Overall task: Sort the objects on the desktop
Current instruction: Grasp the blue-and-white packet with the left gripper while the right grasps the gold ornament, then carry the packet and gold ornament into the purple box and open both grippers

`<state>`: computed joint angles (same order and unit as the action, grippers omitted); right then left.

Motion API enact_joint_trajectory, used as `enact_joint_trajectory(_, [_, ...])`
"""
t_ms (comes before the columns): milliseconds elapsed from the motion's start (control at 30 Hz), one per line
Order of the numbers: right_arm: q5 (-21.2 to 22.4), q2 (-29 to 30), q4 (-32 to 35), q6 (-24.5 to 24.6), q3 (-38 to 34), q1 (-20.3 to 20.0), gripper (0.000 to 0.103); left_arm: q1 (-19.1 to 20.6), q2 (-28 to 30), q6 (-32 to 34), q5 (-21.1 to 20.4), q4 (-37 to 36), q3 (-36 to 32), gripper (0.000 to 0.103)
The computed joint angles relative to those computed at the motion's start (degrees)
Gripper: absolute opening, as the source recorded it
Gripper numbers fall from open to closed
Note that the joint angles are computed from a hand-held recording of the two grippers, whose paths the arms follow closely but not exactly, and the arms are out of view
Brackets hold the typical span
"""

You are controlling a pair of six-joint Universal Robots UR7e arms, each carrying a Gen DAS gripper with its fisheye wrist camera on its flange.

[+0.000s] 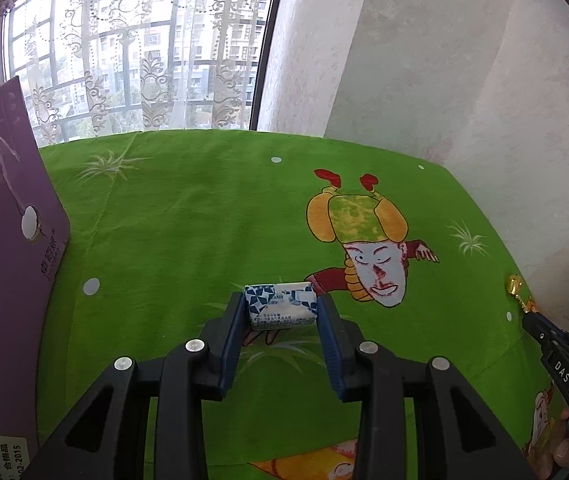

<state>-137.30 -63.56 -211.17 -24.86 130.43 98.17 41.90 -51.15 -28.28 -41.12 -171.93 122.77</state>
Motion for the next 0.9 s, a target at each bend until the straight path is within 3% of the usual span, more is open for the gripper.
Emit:
enact_joint_trajectory(200, [-0.51, 0.89, -7.49, -4.81, 0.9, 1.34, 0.012, -0.71, 0.26, 1.92, -0.17, -1.93, 0.52, 0.036])
enact_joint_trajectory(400, [-5.74, 4.72, -15.64, -14.72, -0.74, 3.72, 0.012, -1.27, 0.25, 2.51, -1.21, -2.69, 0.9, 0.036])
enact_joint_trajectory(533, [-4.33, 4.73, -18.1, -17.94, 0.26, 5.65, 0.012, -2.24, -0.05, 3.61, -1.7, -4.39, 1.56, 0.036])
enact_joint_trajectory(900, [-2.04, 2.66, -13.52, -12.17, 2.48, 8.46, 0.012, -4.83, -2.82, 3.35, -2.35, -5.19, 3.73, 0.036])
